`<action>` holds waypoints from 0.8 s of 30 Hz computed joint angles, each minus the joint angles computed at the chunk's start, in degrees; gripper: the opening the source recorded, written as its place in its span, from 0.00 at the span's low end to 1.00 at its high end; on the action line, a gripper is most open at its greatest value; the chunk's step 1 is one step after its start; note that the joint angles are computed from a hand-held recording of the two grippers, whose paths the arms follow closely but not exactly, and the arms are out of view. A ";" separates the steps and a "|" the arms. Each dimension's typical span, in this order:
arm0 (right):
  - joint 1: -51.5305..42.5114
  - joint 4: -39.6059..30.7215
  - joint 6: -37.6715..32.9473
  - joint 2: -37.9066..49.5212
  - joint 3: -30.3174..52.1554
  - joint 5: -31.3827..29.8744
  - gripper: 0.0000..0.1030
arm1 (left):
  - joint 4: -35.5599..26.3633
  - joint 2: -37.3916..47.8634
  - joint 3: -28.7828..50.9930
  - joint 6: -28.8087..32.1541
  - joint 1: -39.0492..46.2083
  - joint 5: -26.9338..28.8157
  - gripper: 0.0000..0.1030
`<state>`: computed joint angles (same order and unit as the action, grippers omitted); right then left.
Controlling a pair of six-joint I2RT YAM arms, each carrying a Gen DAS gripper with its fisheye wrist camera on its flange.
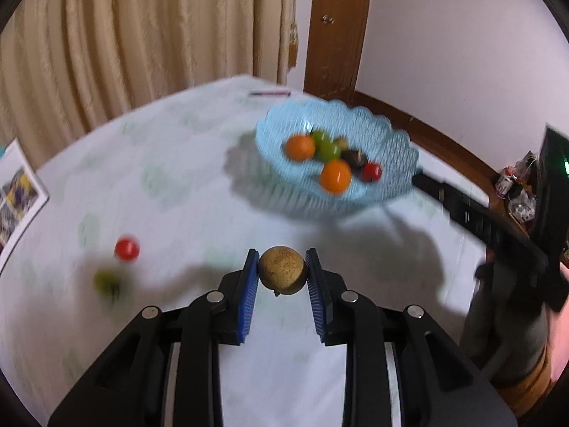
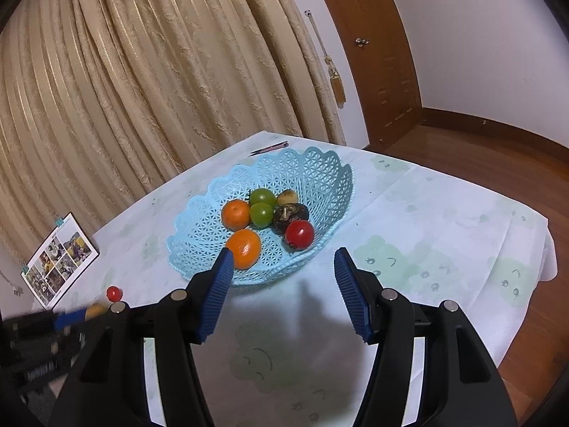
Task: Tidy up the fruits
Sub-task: 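Carry brown fruit into blue basket and open left tool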
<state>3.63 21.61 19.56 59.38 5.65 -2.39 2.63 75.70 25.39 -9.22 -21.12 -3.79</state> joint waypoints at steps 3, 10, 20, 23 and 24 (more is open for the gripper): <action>-1.29 0.29 -0.07 0.52 0.08 -0.86 0.59 | 2.01 5.54 4.72 0.57 -0.18 0.17 0.26; -2.51 2.29 0.21 3.08 0.21 -1.64 0.59 | 5.73 17.14 13.65 0.95 0.01 0.85 0.26; -2.66 4.59 0.64 6.11 0.22 -1.76 0.59 | 7.88 23.60 18.34 1.32 -0.66 -0.02 0.38; -2.78 5.09 0.78 6.93 0.23 -1.77 0.59 | 8.31 22.65 17.23 1.06 -0.56 -0.78 0.43; -2.73 5.13 0.83 7.01 0.22 -1.76 0.59 | 8.08 22.24 17.01 0.97 -0.31 -0.67 0.45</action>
